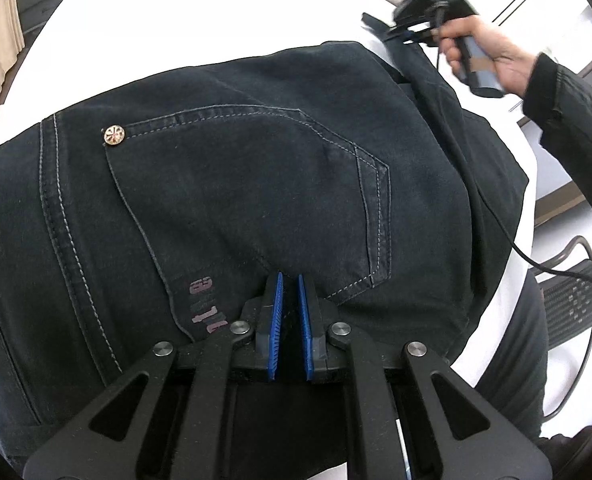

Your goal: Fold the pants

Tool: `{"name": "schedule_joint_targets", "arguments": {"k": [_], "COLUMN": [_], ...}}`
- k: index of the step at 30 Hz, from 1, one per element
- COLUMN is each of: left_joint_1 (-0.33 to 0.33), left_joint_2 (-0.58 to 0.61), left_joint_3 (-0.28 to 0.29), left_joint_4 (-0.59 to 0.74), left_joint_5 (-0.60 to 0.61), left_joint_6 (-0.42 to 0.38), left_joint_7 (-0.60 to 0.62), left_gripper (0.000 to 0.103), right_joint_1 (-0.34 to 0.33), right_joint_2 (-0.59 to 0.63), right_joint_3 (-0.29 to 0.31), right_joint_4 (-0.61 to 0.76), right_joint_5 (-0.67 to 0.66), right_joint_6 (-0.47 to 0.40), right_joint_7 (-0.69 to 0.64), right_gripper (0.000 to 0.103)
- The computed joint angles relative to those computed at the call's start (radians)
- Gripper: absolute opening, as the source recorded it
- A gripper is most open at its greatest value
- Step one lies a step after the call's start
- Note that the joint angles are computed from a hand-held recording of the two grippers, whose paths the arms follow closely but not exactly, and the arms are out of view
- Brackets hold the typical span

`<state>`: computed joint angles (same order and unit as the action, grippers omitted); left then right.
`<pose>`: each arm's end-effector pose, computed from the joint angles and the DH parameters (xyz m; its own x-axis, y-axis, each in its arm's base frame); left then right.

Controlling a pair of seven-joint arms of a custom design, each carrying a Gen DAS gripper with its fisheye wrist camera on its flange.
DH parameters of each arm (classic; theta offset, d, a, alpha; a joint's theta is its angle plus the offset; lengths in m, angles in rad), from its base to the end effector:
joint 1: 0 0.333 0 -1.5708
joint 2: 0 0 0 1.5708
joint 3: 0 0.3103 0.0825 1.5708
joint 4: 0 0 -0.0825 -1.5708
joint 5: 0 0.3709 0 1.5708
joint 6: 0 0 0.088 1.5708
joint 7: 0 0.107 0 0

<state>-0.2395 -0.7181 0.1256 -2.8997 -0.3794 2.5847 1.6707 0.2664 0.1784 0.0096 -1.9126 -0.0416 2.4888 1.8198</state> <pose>0.3300 -0.0349 0.4087 -0.0113 -0.9385 0.3451 -0.9300 -0.1169 -0.3484 0.5982 0.1693 0.4464 0.0667 -0.9958 -0.0620 -0.9228 -0.0379 -0.3834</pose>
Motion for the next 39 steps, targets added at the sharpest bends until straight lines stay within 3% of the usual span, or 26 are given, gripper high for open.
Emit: {"name": "schedule_joint_targets", "arguments": {"k": [2, 6, 9, 14, 15, 20, 22, 24, 25, 27, 29, 30, 31, 33, 39], "left_joint_1": [0.003, 0.004, 0.002, 0.000, 0.000, -0.005, -0.007, -0.006, -0.005, -0.002, -0.001, -0.001, -0.001, -0.003, -0.017], "left_joint_2": [0.005, 0.015, 0.022, 0.033, 0.033, 0.040, 0.044, 0.050, 0.050, 0.052, 0.050, 0.050, 0.050, 0.054, 0.085], "left_joint_3": [-0.012, -0.040, -0.055, -0.079, -0.084, -0.086, -0.084, -0.082, -0.083, -0.091, -0.095, -0.098, -0.100, -0.103, -0.088], "left_joint_4": [0.007, 0.014, 0.019, 0.029, 0.030, 0.043, 0.050, 0.057, 0.058, 0.061, 0.059, 0.062, 0.064, 0.072, 0.103], "left_joint_5": [0.008, 0.027, 0.045, 0.070, 0.076, 0.100, 0.106, 0.110, 0.113, 0.121, 0.129, 0.133, 0.138, 0.146, 0.136], "left_joint_6": [-0.003, 0.002, 0.004, 0.003, 0.005, -0.005, -0.011, -0.016, -0.017, -0.018, -0.017, -0.021, -0.023, -0.031, -0.054], "left_joint_7": [-0.008, -0.036, -0.061, -0.119, -0.132, -0.166, -0.173, -0.177, -0.179, -0.190, -0.195, -0.199, -0.203, -0.206, -0.183], "left_gripper": [0.009, 0.009, 0.009, 0.009, 0.009, 0.009, 0.009, 0.009, 0.009, 0.009, 0.009, 0.009, 0.009, 0.009, 0.009], "right_joint_1": [-0.038, -0.115, -0.126, -0.222, -0.240, -0.314, -0.336, -0.331, -0.301, -0.303, -0.311, -0.325, -0.325, -0.348, -0.394], "right_joint_2": [-0.082, -0.287, -0.429, -0.570, -0.584, -0.580, -0.591, -0.590, -0.567, -0.544, -0.511, -0.513, -0.494, -0.469, -0.533], "right_joint_3": [-0.004, -0.038, -0.143, -0.310, -0.300, -0.373, -0.382, -0.362, -0.315, -0.277, -0.251, -0.250, -0.247, -0.250, -0.256], "right_joint_4": [-0.080, -0.274, -0.392, -0.546, -0.576, -0.667, -0.694, -0.698, -0.673, -0.646, -0.614, -0.618, -0.606, -0.609, -0.686], "right_joint_5": [0.085, 0.426, 0.700, 0.999, 1.010, 1.180, 1.232, 1.333, 1.396, 1.430, 1.436, 1.419, 1.435, 1.410, 1.508], "right_joint_6": [0.081, 0.202, 0.238, 0.186, 0.190, 0.102, 0.050, 0.041, 0.087, 0.101, 0.108, 0.104, 0.104, 0.085, 0.120], "right_joint_7": [-0.053, -0.273, -0.459, -0.662, -0.642, -0.695, -0.708, -0.751, -0.755, -0.766, -0.742, -0.724, -0.728, -0.699, -0.709], "right_gripper": [0.006, 0.006, 0.006, 0.006, 0.006, 0.012, 0.040, 0.056, 0.063, 0.067, 0.067, 0.058, 0.033, 0.008, 0.005]}}
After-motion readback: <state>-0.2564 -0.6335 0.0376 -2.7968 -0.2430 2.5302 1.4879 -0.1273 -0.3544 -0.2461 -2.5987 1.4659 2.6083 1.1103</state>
